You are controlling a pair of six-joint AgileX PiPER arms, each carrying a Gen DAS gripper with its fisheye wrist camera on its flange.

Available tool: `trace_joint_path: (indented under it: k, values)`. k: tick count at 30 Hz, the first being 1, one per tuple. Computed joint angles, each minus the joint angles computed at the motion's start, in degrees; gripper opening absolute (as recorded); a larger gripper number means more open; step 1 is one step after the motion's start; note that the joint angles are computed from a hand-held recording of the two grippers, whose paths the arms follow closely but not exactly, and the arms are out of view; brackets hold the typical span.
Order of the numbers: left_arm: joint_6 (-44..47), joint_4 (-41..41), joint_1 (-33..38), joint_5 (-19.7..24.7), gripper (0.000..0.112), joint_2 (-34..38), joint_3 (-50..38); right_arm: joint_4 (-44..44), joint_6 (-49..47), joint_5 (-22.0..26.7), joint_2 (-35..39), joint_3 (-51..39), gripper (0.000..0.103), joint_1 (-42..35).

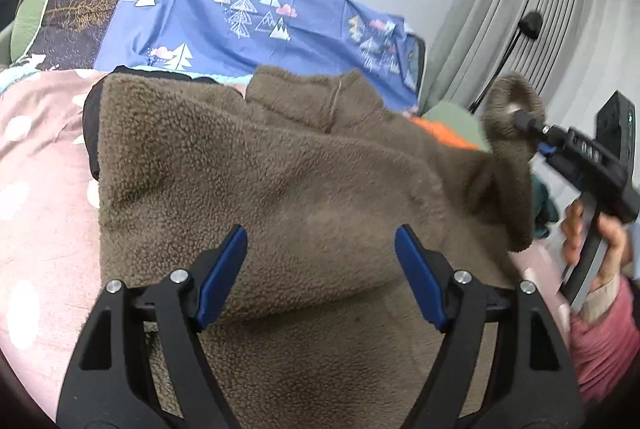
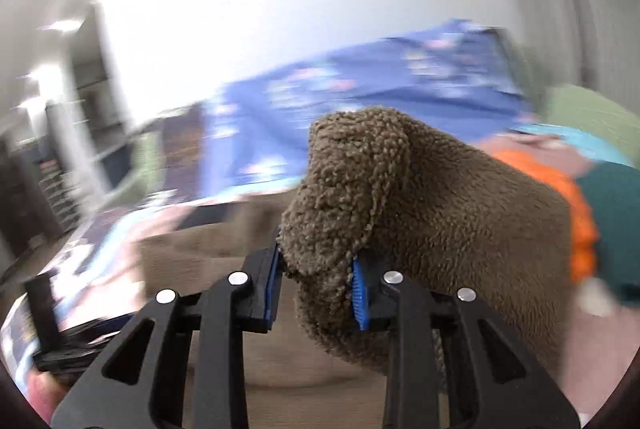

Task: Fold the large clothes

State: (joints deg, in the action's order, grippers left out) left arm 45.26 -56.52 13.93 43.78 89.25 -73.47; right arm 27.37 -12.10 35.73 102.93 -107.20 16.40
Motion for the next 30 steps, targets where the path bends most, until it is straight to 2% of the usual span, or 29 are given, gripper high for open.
trace_joint_path:
  k: [2,3,7,9,11,12,14,15,16,17,18,19,20,21,23,25,28,30]
  values:
    - [2.92,-4.56,3.12,2.95,0.083,-0.43,0.32,4.89,-4.92,3.67,4.63,-4.16,0.031,2.97]
    - [4.01,-6.23,4.11,4.05,0.084,-0.51,0.54,4.70,-5.35,4.80,6.56,-5.73,0.031,4.28]
    - [5.14,-11.52,7.36,12.94,0.092,3.91,-3.25,3.85,-2.96,12.26,18.14,-16.93,0.031,8.28]
    - [2.68,-10.93,6.45,14.73,0.093,7.17,-6.57,0.62,-1.30,14.30,21.91,-21.09,0.031,10.33]
    - [-0.02,-9.94,4.66,16.65,0.094,11.06,-10.79,-2.72,-0.47,14.99,22.60,-21.63,0.033,12.12]
    - [-1.38,-9.15,3.62,17.66,0.094,13.18,-13.25,-2.96,-0.61,16.71,23.50,-23.56,0.037,12.48]
    - [-4.00,-6.89,1.54,18.04,0.093,16.49,-17.14,-3.98,0.12,19.42,25.10,-27.88,0.060,12.79]
    - [-5.55,-5.64,0.50,18.06,0.091,18.16,-19.26,-5.32,0.44,20.13,24.05,-27.50,0.061,12.82]
    - [-7.52,-3.62,-1.01,17.63,0.081,20.00,-21.64,-5.92,-0.08,19.55,21.87,-24.83,0.061,12.48]
    - [-8.89,-1.79,-2.11,17.38,0.056,21.24,-23.54,-6.65,-0.12,18.21,19.89,-21.62,0.061,12.32]
    - [-11.43,2.00,-3.82,16.69,0.042,22.56,-25.95,-6.40,-0.26,17.19,17.09,-18.06,0.061,11.41]
    - [-13.46,4.77,-4.81,16.34,0.012,23.24,-27.39,-4.32,-2.44,15.73,13.86,-13.10,0.061,9.49]
    - [-15.34,6.95,-5.50,15.57,0.012,23.31,-27.85,-3.73,-3.44,13.98,10.95,-8.73,0.061,8.34]
    - [-16.52,9.01,-6.19,12.74,0.011,21.66,-26.81,-3.91,-4.40,11.51,7.06,-3.00,0.061,6.53]
    - [-14.52,9.87,-6.23,9.08,0.011,17.72,-24.47,-4.41,-4.93,7.84,2.81,2.98,0.061,4.10]
    - [-11.54,10.16,-5.02,5.24,0.011,11.91,-21.59,-8.48,-1.18,3.67,-0.58,7.39,0.061,1.54]
    - [-15.11,20.41,-5.07,-1.20,0.011,6.99,-20.19,-11.96,3.80,3.12,-0.06,7.33,0.061,-1.12]
    - [-20.78,29.30,-5.40,-3.56,0.012,6.60,-19.99,-19.80,9.82,6.25,4.14,3.58,0.061,-0.54]
